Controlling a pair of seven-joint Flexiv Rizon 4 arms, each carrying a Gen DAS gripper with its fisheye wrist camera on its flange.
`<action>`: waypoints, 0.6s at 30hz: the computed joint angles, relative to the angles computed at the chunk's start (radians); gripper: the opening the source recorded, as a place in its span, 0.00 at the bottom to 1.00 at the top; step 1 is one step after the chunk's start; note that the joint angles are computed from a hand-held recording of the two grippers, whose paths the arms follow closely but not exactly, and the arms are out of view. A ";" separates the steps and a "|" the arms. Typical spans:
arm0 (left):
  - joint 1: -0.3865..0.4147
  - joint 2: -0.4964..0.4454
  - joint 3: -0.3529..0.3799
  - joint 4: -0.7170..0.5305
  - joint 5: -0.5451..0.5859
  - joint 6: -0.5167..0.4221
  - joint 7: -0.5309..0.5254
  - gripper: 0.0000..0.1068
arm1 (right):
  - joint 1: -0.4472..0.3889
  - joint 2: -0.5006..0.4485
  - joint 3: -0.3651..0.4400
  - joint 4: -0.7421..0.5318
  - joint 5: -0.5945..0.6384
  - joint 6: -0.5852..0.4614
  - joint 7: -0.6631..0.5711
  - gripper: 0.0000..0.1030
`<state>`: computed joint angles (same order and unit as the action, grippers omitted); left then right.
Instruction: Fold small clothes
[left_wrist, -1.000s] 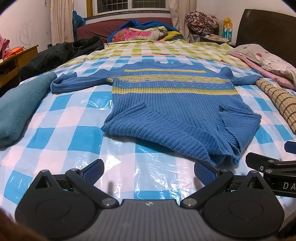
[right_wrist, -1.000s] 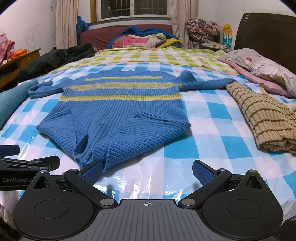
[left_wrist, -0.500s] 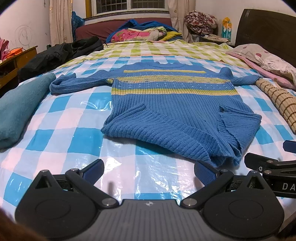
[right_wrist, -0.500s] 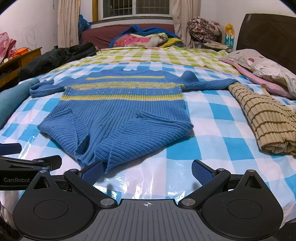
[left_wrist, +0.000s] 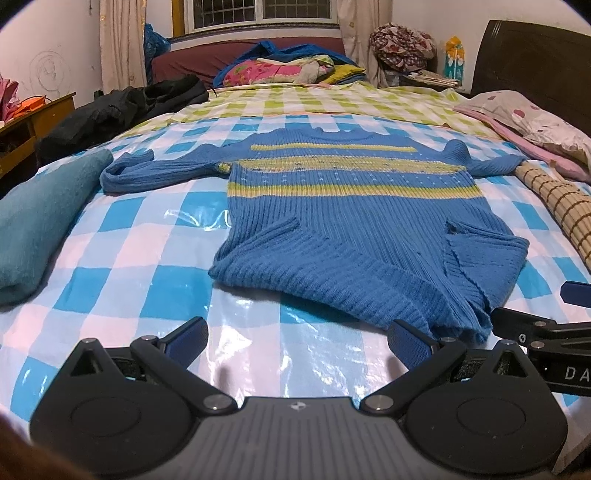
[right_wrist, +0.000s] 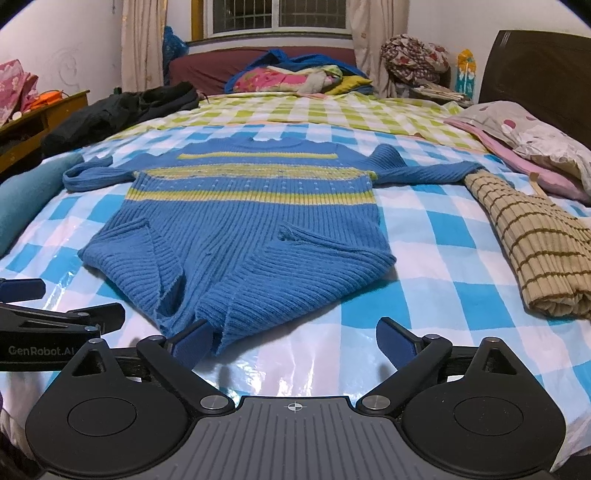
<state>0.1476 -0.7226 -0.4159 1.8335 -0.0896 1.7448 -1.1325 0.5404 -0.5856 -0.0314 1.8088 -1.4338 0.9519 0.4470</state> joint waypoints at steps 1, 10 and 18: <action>-0.002 -0.003 0.002 -0.009 0.001 -0.005 0.004 0.96 | -0.002 -0.001 -0.001 -0.003 -0.001 0.003 -0.001 0.92; -0.019 -0.048 0.011 -0.104 -0.018 -0.017 0.036 0.96 | -0.014 -0.028 -0.020 -0.055 0.015 0.040 -0.042 0.90; -0.056 -0.085 0.039 -0.187 -0.033 -0.044 0.072 0.96 | -0.014 -0.063 -0.046 -0.119 0.033 0.067 -0.103 0.87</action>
